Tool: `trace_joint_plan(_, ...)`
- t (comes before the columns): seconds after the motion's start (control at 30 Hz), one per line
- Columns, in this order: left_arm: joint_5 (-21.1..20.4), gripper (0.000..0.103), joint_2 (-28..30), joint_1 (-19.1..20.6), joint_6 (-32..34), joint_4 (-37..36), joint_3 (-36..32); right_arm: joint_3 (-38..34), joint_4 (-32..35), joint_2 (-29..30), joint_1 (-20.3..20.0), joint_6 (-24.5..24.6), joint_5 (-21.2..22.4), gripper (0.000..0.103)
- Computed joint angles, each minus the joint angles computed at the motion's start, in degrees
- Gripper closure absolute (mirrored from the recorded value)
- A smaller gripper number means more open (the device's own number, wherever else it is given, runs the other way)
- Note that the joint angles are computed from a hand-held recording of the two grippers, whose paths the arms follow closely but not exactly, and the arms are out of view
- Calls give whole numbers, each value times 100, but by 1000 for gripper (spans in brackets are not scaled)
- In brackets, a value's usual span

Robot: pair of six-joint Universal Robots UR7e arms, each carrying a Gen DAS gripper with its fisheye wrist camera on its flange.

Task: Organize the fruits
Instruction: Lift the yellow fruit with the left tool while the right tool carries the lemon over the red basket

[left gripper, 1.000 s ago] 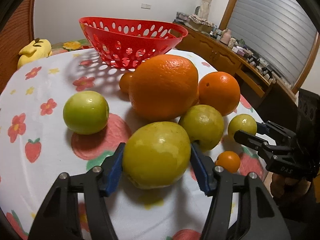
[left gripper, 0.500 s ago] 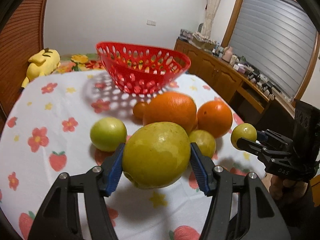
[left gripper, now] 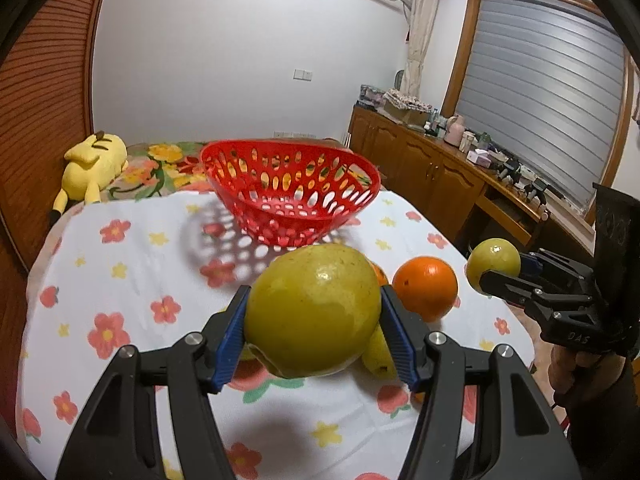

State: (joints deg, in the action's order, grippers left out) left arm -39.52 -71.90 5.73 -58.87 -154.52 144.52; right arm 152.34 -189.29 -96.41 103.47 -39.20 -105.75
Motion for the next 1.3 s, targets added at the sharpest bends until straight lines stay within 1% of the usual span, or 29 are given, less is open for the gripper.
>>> trace_joint_plan(0.33,213,42,-116,-7,155,169,-144,-357,116,223,402,115,-43,46)
trace_joint_plan(0.47,258,42,-149,13,213,188,-179,-485,162,313,485,134,-44,46)
trace_joint_plan(0.63,287,42,-96,187,474,46,-273,-745,340,458,500,211,3,46)
trace_joint_plan(0.83,314,42,68,586,1067,-301,-482,-1263,616,856,449,250,6,46)
trace_joint_plan(1.0,294,42,271,976,1593,-686,-672,-1705,703,1367,398,140,-172,46)
trace_joint_plan(1.13,208,42,433,1259,2016,-1022,-849,-2081,940,1747,334,41,-285,46)
trace_joint_plan(1.3,56,42,700,1601,2501,-1221,-1149,-2499,1252,2143,305,-68,-544,46)
